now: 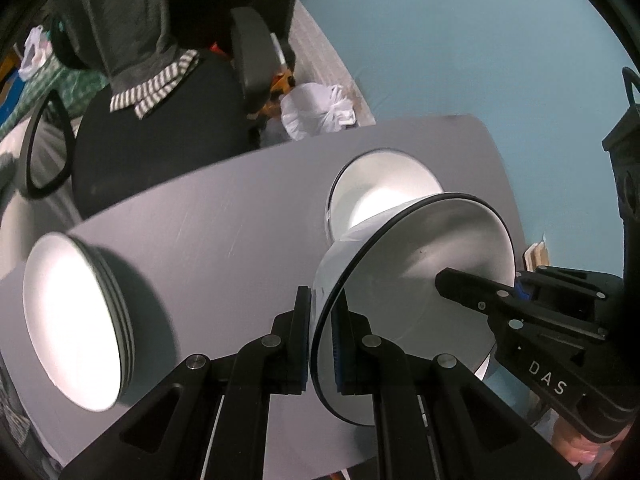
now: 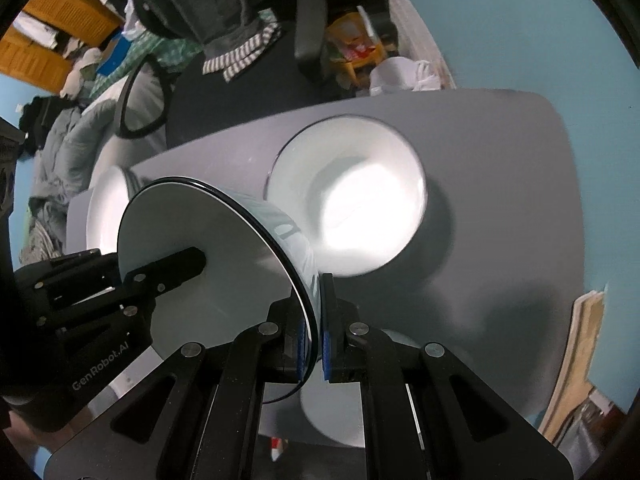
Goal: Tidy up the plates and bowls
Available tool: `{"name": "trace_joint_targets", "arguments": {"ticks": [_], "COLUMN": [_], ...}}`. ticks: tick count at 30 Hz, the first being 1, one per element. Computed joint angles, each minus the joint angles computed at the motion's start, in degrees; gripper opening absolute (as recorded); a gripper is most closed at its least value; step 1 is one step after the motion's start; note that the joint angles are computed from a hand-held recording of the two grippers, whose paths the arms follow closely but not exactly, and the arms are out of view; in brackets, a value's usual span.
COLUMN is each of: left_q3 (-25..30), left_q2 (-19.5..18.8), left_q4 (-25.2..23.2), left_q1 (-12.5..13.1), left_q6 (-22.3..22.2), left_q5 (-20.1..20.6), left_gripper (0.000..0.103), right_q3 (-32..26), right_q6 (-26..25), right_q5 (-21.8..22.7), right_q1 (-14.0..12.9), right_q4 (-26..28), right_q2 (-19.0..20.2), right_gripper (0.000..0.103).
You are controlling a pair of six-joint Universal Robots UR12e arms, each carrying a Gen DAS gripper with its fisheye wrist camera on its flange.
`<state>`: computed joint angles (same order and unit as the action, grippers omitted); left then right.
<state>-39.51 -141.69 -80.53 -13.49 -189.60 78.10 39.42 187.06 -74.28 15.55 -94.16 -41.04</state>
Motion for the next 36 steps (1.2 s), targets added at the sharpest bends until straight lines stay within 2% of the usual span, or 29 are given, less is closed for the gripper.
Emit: {"name": "trace_joint_targets", "arguments": {"ticks": [8,19,23,30,34,36], "left_q3": [9.96,24.23,26.17,25.09,27.29,30.37], "left_q2": [-5.96,-13.99,-15.06,-14.78,-15.87,-17.33], "left_q4": [-4.35,-13.34,-15.14,-14.74,-16.97,-19.19], "left_q1": [-0.27,-1.06,-1.13,-0.84,-0.65,-0.61], "left_q6": [0.35,-0.04,0.11,-0.89,-1.73,-1.97], "left_q5": [-0.55,0.54,0.38,-1.39,-2.66,-2.9], "left_gripper": [0.009,0.009,0.009,0.009,0.009,0.012], "right_q3": [-5.32,-11.9,-13.75,-14.7,-17.23,-17.16], "right_q6": [-0.35,-1.02,-1.54,-1.49,-1.37,-1.12], "right_q5": [-1.42,-1.14,-1.12,-0.43,-0.37,-0.34], "right_q1": [-0.9,-1.91,-2.03,-2.28,-2.25,-2.2], "right_q4": [2.62,8.36,10.32,10.94,13.28,13.16], "right_q2": [3.15,7.28,8.46,9.14,10.34,10.31], "right_gripper": [0.006,0.006,0.006,0.006,0.007,0.009]}}
